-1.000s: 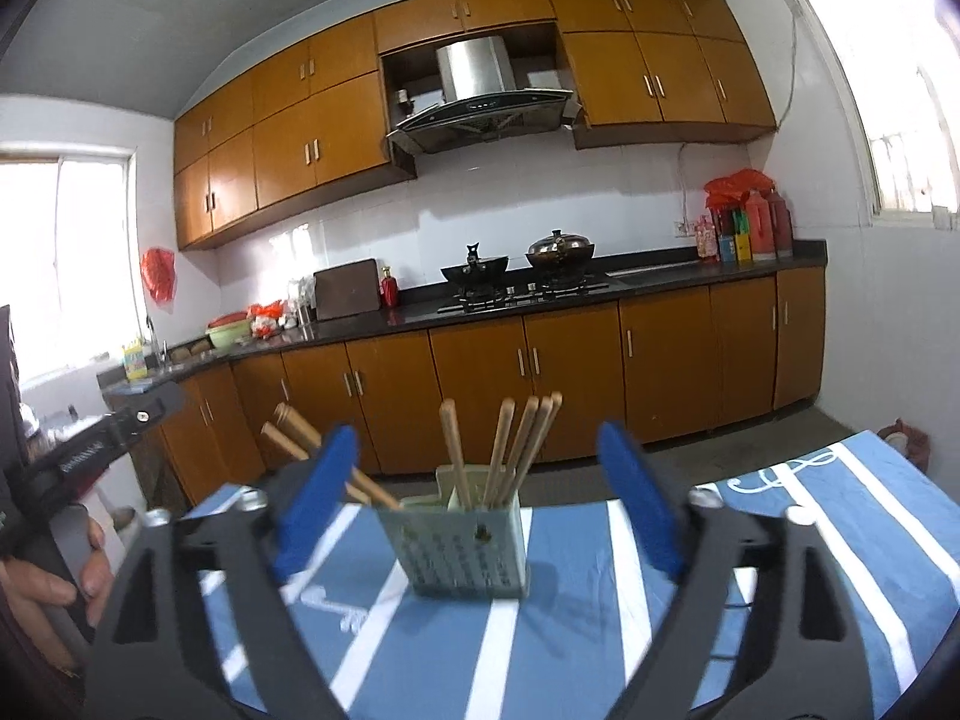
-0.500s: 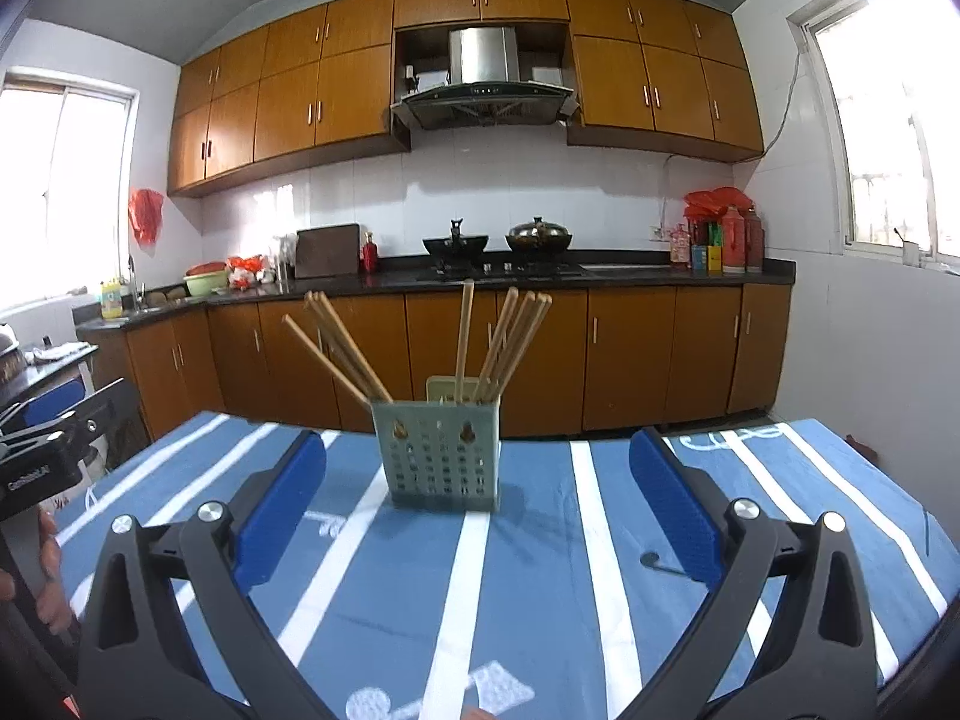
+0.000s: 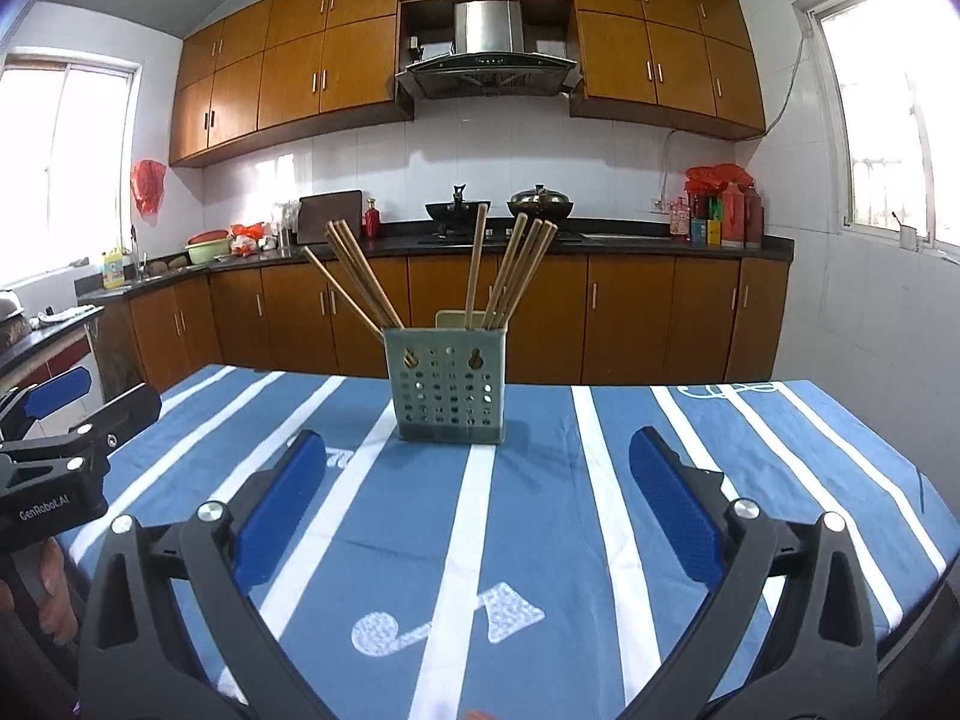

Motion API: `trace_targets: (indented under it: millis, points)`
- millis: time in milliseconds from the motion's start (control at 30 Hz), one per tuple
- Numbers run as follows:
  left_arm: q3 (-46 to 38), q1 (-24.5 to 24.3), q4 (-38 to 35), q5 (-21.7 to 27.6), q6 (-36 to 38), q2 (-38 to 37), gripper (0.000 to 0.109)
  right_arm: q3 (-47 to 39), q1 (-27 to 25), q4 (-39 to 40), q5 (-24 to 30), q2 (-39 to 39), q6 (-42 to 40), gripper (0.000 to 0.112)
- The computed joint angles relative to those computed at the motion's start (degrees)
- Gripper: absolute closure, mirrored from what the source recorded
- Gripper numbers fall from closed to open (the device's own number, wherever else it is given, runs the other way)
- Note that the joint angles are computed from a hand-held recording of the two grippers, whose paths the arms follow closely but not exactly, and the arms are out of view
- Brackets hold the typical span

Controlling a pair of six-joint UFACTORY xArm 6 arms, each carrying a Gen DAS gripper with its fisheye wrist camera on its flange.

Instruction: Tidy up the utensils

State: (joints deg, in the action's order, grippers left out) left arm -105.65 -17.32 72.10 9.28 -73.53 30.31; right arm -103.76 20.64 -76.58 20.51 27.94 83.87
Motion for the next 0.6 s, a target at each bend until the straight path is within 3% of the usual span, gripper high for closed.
trace_targets:
  millis: [600]
  points:
    - [5.8, -0.7, -1.6, 0.2, 0.5, -2.1, 0.007, 6.6, 0.2, 0.0, 0.7, -3.1, 3.2, 0.014]
